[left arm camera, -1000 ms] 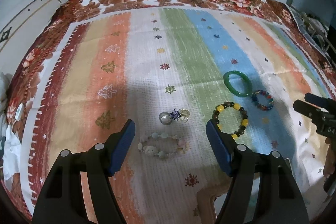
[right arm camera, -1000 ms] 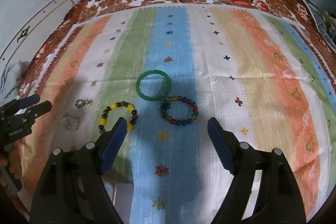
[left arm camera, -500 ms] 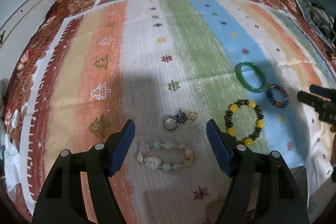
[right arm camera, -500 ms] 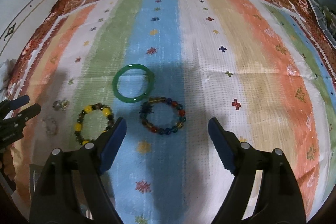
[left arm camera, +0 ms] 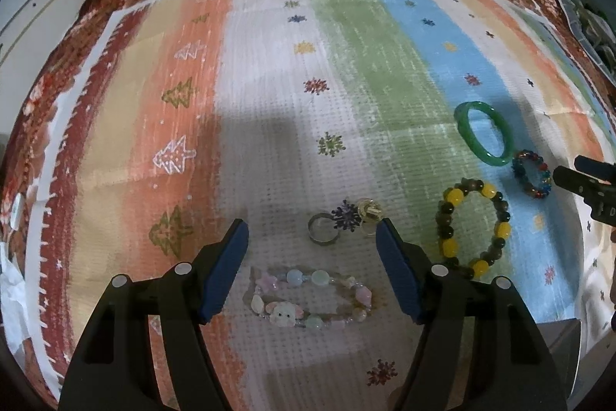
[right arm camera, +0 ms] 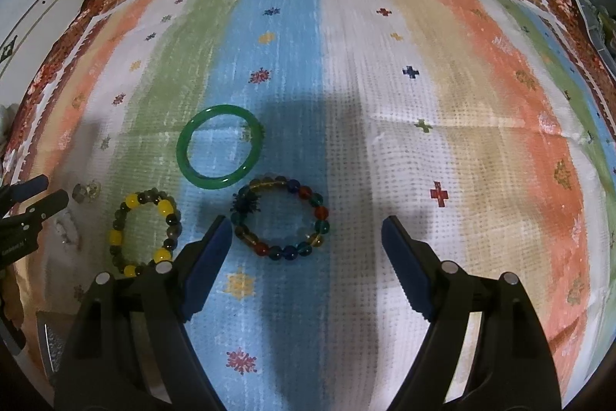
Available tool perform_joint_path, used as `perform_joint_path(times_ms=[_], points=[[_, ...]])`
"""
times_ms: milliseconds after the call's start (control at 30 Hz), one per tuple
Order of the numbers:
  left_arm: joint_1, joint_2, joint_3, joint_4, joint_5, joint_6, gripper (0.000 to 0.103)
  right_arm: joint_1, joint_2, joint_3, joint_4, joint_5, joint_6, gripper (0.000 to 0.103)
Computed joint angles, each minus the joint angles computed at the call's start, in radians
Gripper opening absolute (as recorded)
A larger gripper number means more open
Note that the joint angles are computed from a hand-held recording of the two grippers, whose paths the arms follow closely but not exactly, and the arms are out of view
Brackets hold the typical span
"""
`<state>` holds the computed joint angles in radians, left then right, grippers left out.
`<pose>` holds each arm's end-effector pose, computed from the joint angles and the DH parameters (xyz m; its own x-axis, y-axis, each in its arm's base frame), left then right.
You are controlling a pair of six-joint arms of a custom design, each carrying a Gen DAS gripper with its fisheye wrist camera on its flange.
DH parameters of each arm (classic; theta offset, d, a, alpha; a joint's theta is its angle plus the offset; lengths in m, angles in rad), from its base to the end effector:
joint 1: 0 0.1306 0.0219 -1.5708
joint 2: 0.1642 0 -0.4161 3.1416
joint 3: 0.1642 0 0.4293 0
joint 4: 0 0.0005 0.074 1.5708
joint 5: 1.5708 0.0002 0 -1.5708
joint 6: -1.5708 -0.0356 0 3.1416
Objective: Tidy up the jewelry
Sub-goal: 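Move left tool to the silver ring while right tool approaches the multicolour bead bracelet, then close left tool on the silver ring while right tool grasps the multicolour bead bracelet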
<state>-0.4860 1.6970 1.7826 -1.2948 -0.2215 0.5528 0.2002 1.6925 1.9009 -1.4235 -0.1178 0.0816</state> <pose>0.5402 -0.2771 0.4642 -0.9070 -0.1002 -0.4090 -0.1049 0.9944 -0.0109 0.5845 0.1224 0.5161 -0.8963 -0.2645 -0.3561 -0.3117 0.9467 0.0814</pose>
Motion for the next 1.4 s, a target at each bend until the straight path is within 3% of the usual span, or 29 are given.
perform_joint_path(times_ms=[233, 333, 667, 833, 1200, 1400], points=[[0.01, 0.009, -0.003, -0.002, 0.025, 0.009, 0.064, 0.0, 0.01, -0.004, -0.016, 0.007, 0.001, 0.08], [0.015, 0.017, 0.0, -0.001, 0.047, 0.006, 0.053, -0.004, 0.018, -0.003, -0.028, -0.003, -0.008, 0.08], [0.026, 0.022, -0.01, 0.005, 0.085, 0.017, 0.05, -0.005, 0.033, 0.001, -0.034, 0.006, -0.017, 0.079], [0.027, 0.026, -0.013, 0.0, 0.087, 0.012, 0.043, -0.001, 0.052, 0.013, -0.039, 0.032, -0.017, 0.079], [0.035, 0.042, -0.004, 0.009, 0.074, -0.001, 0.041, -0.005, 0.061, 0.017, -0.044, 0.047, -0.011, 0.07], [0.035, 0.039, -0.007, 0.009, 0.069, -0.008, 0.029, -0.009, 0.061, 0.015, -0.044, 0.055, -0.016, 0.061]])
